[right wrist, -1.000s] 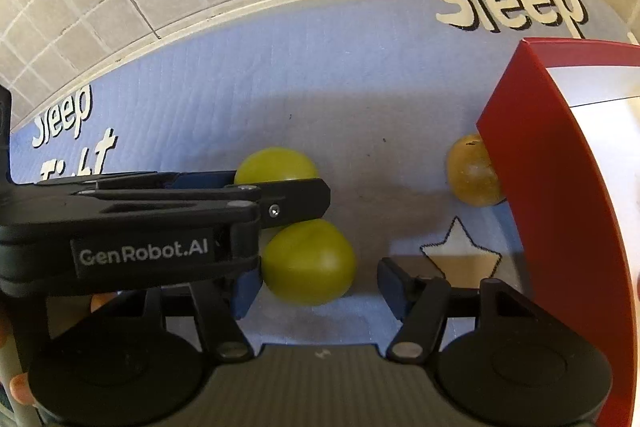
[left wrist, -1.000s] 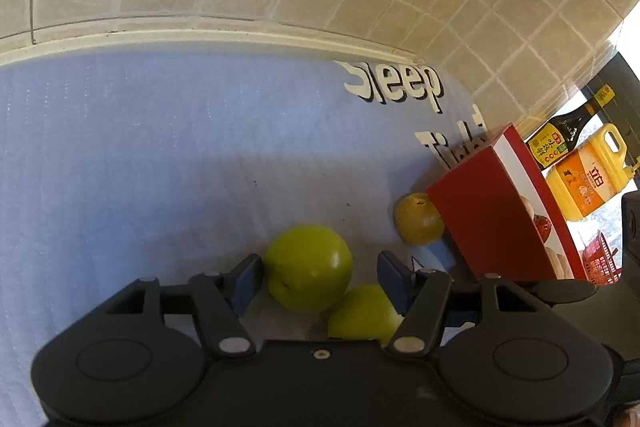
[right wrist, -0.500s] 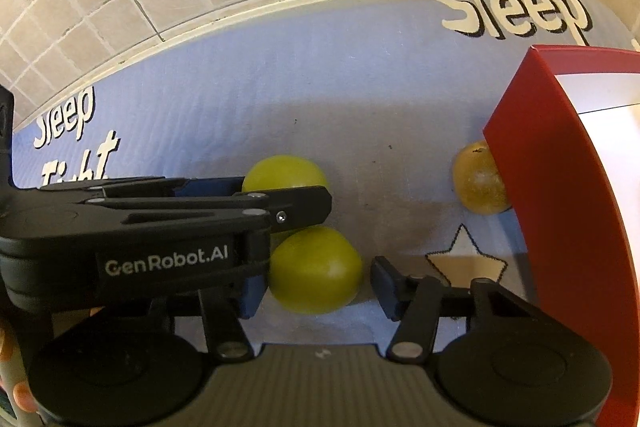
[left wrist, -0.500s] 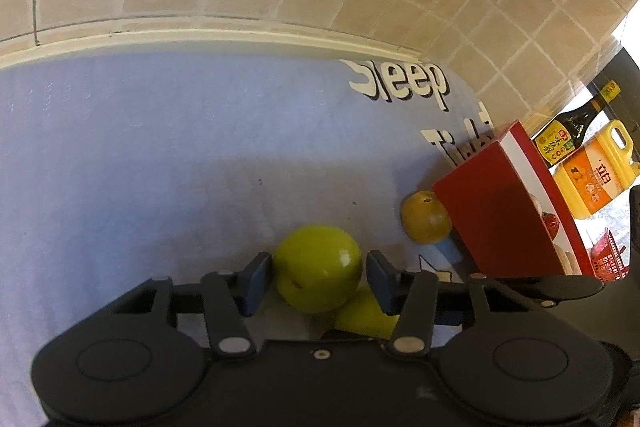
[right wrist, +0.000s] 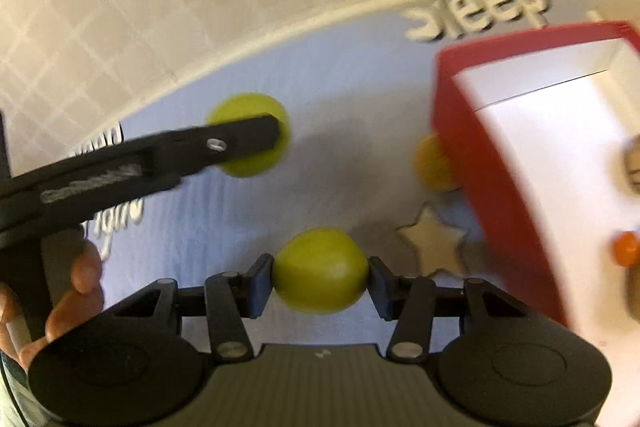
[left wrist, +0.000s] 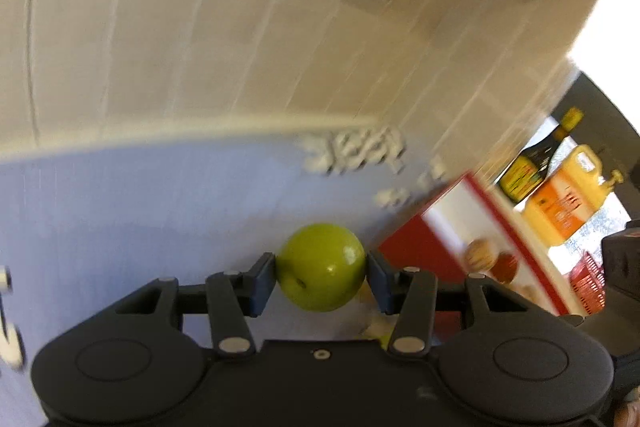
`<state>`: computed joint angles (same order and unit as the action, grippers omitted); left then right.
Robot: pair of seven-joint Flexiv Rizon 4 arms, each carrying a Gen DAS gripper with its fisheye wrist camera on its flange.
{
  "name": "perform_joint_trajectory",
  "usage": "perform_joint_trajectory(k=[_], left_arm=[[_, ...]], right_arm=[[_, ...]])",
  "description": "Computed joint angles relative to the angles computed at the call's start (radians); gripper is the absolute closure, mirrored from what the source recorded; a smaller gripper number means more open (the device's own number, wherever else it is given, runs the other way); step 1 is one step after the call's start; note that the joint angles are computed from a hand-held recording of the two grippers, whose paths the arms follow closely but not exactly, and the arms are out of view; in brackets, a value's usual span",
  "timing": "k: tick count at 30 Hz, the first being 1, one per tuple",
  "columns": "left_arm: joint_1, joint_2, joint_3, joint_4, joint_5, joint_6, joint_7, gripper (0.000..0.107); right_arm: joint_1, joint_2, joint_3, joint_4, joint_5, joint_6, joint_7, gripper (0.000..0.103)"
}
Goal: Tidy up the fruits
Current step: 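Carry both green apples into the red box and open both tools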
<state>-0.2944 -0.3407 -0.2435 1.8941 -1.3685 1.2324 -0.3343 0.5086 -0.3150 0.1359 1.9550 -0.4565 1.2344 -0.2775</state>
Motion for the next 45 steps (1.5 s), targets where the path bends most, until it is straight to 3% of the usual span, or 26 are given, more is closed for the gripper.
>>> perform_joint_trajectory(k=[3,6,9,11,13,17,20,24,28,33,42,45], left_arm=[[-0.02,0.025,-0.019,-0.029,-0.062,0.019,0.071,0.048],[-0.05,0.036,-0.027,-0.072,-0.112,0.02,0.126,0.048],[-0.079,0.03,-0.033,-0.121,-0.137,-0.004,0.158,0.048],[-0.089,0.001,-0.033,-0.161,-0.07,-0.043,0.107,0.048],[-0.095,-0.042,-0.041,-0.202,0.025,-0.071,0.049,0.048],[-0.118,-0.132,-0.054,-0.263,0.246,-0.071,-0.071,0.048],[-0.141,-0.184,-0.042,-0.283,0.398,-0.068,-0.15,0.048],[-0.177,-0.249,-0.008,-0.32,0.586,-0.058,-0.25,0.048],[-0.198,-0.286,0.03,-0.364,0.748,-0.095,-0.338,0.048],[-0.167,-0.315,0.0,-0.397,0.84,-0.136,-0.4,0.048],[-0.105,-0.321,-0.086,-0.373,0.915,-0.094,-0.422,0.047],[-0.068,-0.305,-0.13,-0.344,0.889,-0.072,-0.395,0.036]], right_arm=[[0.021,0.087,-0.076,0.076,-0.142,0.057,0.14,0.051],[0.002,0.189,-0.143,0.151,-0.391,0.084,0.345,0.051],[-0.058,0.293,-0.151,0.198,-0.579,-0.003,0.492,0.051],[-0.102,0.35,-0.135,0.22,-0.638,-0.098,0.551,0.051],[-0.151,0.384,-0.122,0.243,-0.651,-0.13,0.592,0.051],[-0.251,0.379,-0.118,0.285,-0.669,-0.043,0.676,0.051],[-0.295,0.326,-0.1,0.28,-0.647,-0.03,0.668,0.051],[-0.356,0.232,-0.09,0.259,-0.659,0.064,0.678,0.051],[-0.355,0.175,-0.083,0.238,-0.634,0.054,0.608,0.051],[-0.33,0.104,-0.104,0.214,-0.534,0.085,0.508,0.051],[-0.294,0.083,-0.145,0.218,-0.521,0.083,0.513,0.05],[-0.29,0.101,-0.156,0.229,-0.545,0.084,0.534,0.047]])
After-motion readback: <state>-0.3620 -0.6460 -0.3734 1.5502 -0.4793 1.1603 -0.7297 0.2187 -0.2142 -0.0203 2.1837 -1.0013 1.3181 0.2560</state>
